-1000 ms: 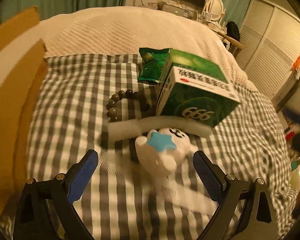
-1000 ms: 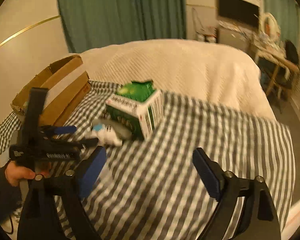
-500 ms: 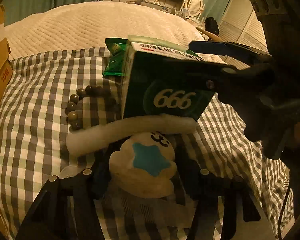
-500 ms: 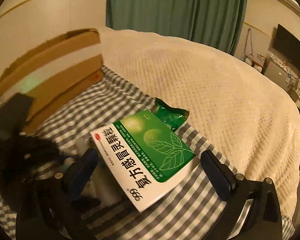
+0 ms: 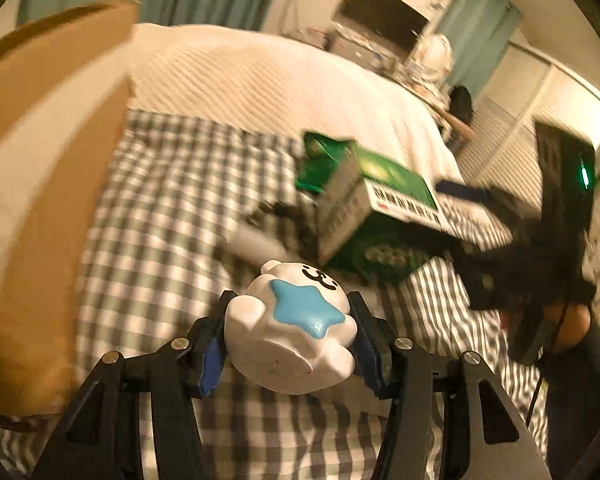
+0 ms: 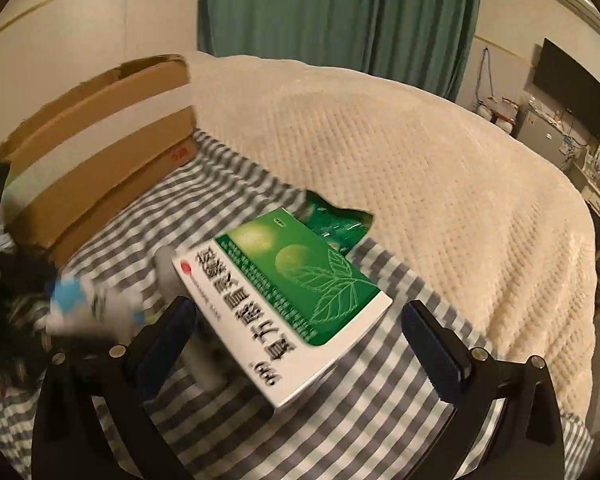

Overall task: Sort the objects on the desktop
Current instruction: 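Grasp the white star toy with left tool while right tool grasps green medicine box, then carry star toy and medicine box into the cardboard box and release both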

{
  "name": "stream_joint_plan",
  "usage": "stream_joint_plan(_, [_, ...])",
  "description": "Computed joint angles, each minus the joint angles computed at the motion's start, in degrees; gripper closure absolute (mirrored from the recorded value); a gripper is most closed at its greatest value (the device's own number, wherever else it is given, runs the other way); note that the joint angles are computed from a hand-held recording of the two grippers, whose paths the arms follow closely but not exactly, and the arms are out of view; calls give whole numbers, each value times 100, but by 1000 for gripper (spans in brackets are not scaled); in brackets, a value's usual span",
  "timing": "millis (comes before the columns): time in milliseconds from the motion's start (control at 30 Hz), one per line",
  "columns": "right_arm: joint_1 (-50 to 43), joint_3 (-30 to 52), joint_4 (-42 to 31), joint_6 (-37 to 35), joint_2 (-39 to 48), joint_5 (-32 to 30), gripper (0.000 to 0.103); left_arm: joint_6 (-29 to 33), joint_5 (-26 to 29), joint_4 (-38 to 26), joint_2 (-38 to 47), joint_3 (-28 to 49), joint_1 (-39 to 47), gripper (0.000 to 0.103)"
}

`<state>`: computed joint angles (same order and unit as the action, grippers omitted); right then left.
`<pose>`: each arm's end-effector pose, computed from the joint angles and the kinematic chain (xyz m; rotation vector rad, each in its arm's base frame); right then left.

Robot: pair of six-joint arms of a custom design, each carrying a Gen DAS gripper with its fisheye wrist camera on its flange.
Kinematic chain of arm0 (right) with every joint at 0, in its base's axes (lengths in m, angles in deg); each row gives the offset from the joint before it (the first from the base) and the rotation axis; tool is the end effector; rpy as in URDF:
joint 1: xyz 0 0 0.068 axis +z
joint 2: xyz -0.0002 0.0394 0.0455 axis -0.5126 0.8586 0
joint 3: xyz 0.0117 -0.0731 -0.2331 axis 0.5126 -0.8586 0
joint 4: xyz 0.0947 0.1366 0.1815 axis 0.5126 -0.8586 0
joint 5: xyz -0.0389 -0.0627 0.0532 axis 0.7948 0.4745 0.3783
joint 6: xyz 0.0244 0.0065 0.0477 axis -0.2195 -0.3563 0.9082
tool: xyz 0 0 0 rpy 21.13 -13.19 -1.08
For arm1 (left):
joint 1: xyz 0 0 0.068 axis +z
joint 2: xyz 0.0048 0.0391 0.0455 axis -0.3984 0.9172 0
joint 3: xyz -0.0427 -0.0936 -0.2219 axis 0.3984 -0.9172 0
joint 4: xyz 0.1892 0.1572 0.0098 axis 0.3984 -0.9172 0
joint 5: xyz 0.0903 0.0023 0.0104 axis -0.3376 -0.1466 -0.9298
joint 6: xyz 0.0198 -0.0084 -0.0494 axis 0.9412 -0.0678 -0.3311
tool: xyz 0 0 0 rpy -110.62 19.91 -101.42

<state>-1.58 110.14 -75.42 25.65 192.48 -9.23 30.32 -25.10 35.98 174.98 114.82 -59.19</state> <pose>0.3269 0.1818 0.1311 -0.7022 2.2640 0.1563 0.2264 -0.1634 0.0627 0.1562 2.4361 -0.5434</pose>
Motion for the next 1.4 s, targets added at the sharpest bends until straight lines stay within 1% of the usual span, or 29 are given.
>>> stream_joint_plan(67, [43,-47,-72,192,-53,44,0,-157,-258,-3,-42,-22,0,47])
stream_joint_plan(133, [149,-95,-69,606,-92,167,0,-328,-586,113,-66,-179,22,47])
stream_joint_plan(167, [286,-136,-73,1060,-137,462,0,-420,-730,131,-70,-216,39,47])
stream_joint_plan(200, [362,-179,-17,1354,-169,601,0,-592,-966,152,-58,-244,39,47])
stream_joint_plan(233, [476,-223,93,1848,-176,803,0,-717,-1069,180,-26,-224,75,47])
stream_joint_plan(267, [564,-175,108,2177,-120,1012,0,-784,-1146,314,-47,-320,70,47])
stream_joint_plan(333, [707,-104,285,2786,26,1337,1,-749,-1213,632,114,-348,67,47])
stream_joint_plan(400, [799,222,224,3267,388,1519,1,-753,-1276,796,155,-425,54,47])
stream_joint_plan(500, [953,986,-406,3620,978,2043,1,-689,-1266,842,254,-375,86,47])
stream_joint_plan(533, [968,1125,-595,3699,1069,2142,1,-646,-1208,820,357,-281,129,47])
stream_joint_plan(600, [950,1261,-815,3903,1181,2145,1,-652,-1187,848,384,-298,122,47])
stream_joint_plan(633, [932,1105,-673,3952,1111,2097,3,-634,-1138,854,353,-336,128,47])
stream_joint_plan(700, [895,652,-400,3990,833,1974,5,-672,-1118,867,348,-319,82,47])
stream_joint_plan(800, [904,-428,44,4133,-74,1782,6,-726,-1127,783,165,-350,12,47])
stream_joint_plan(833, [956,-887,138,4241,-526,1719,6,-751,-1128,713,61,-365,-10,47])
stream_joint_plan(900, [1073,-1530,56,4394,-1266,1755,6,-866,-1140,563,-333,-500,-117,47])
stream_joint_plan(933, [1118,-1649,-52,4475,-1487,1779,6,-902,-1153,534,-532,-586,-166,47])
stream_joint_plan(967, [1169,-1917,-152,4624,-1904,1756,6,-924,-1181,483,-748,-665,-224,47])
stream_joint_plan(1000, [1231,-2080,-233,4754,-2194,1740,6,-932,-1229,361,-1053,-752,-300,47])
stream_joint_plan(1067, [1358,-2254,-638,4931,-2893,1804,7,-915,-1327,-38,-1810,-915,-416,47])
stream_joint_plan(1100, [1446,-2225,-855,4947,-3138,1889,7,-882,-1393,-383,-2436,-1031,-452,47])
stream_joint_plan(1133, [1540,-2117,-1048,4954,-3273,1968,7,-835,-1432,-651,-2848,-1072,-452,47])
stream_joint_plan(1200, [1796,-1756,-1466,4973,-3523,2163,7,-622,-1544,-1561,-3908,-1032,-336,47])
stream_joint_plan(1267, [2089,-1182,-1739,4887,-3481,2324,7,-414,-1557,-2224,-4651,-978,-60,47])
stream_joint_plan(1300, [2182,-953,-1849,4820,-3431,2345,7,-222,-1433,-2786,-5164,-889,309,47])
stream_joint_plan(1367, [2493,-136,-2029,4567,-2996,2438,7,46,-1150,-3387,-5705,-809,972,47])
stream_joint_plan(1400, [2592,283,-2081,4418,-2718,2419,7,211,-950,-3578,-5825,-761,1386,47])
